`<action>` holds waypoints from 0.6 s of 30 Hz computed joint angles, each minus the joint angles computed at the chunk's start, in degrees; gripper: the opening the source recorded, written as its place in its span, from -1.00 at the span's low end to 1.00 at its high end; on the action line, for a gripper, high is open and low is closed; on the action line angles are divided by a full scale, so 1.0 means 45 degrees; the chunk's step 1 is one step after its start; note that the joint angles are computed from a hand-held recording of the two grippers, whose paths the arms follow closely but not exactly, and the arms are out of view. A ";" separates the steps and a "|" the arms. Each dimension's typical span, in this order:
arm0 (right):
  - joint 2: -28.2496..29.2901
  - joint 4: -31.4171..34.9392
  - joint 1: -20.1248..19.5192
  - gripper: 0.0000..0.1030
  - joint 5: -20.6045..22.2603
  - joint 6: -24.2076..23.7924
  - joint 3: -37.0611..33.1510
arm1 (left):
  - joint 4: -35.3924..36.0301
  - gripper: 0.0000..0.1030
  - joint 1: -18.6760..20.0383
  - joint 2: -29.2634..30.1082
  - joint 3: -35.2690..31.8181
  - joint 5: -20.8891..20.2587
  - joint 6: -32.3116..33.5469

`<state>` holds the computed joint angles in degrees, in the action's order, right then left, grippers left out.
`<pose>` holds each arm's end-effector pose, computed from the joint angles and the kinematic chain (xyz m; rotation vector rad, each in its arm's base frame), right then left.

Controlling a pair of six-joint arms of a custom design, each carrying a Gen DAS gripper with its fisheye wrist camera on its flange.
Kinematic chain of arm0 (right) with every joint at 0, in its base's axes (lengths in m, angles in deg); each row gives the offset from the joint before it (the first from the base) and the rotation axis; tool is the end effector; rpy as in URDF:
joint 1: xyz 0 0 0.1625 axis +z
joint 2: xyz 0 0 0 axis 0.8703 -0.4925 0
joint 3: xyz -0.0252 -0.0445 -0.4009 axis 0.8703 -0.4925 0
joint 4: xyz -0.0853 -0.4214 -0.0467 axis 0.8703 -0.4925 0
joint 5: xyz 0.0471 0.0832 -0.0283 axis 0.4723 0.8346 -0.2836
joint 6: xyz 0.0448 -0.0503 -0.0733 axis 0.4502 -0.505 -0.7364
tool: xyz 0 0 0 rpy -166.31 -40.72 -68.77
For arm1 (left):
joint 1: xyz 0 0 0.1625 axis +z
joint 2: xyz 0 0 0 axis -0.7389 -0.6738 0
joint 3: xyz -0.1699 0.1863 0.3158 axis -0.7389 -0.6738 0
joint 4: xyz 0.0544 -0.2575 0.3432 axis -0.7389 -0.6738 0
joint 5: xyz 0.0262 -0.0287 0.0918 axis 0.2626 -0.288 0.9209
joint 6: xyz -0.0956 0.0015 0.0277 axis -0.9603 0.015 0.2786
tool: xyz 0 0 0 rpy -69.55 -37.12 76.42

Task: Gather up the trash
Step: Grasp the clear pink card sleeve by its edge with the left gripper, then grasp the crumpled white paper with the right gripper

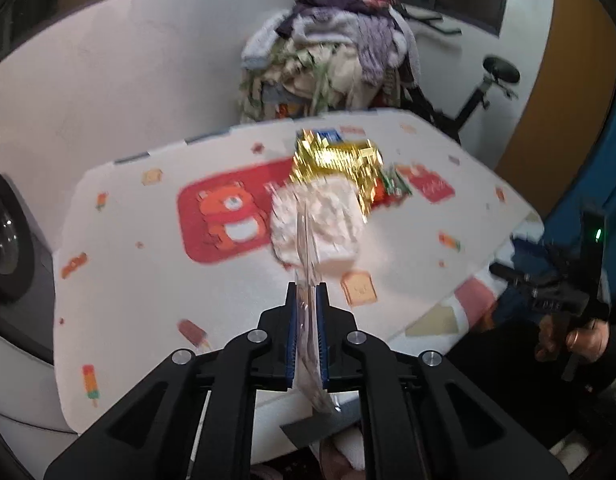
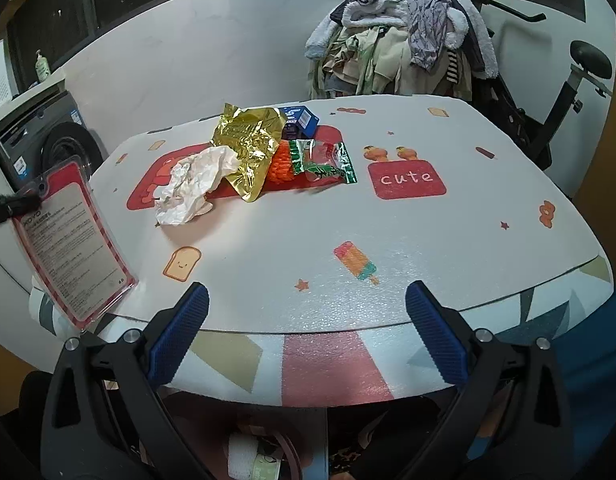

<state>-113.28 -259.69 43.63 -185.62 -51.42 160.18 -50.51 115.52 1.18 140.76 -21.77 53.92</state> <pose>0.2340 -0.6745 0.0675 0.0704 -2.2195 1.0223 -0.1329 -0.7828 0.2938 1.1187 2.4408 -0.4642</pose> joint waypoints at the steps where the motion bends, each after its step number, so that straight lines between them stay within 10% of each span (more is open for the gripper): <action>1: 0.0000 -0.0023 -0.0003 0.89 -0.0004 -0.0020 0.0007 | -0.0009 -0.84 0.0021 0.0001 0.0115 0.0009 0.0091; 12: 0.0098 0.0708 -0.0296 0.89 0.1327 -0.0292 -0.0450 | -0.0728 -0.93 0.0320 -0.0053 0.0511 -0.0361 0.0366; 18: 0.1466 0.2609 -0.0618 0.58 0.3281 -0.0426 -0.3341 | -0.0983 -0.93 0.0534 -0.0013 0.0004 -0.0819 0.0114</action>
<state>-106.69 -247.95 40.85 -170.86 -53.33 145.15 -54.94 117.92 1.12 140.77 -25.45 54.43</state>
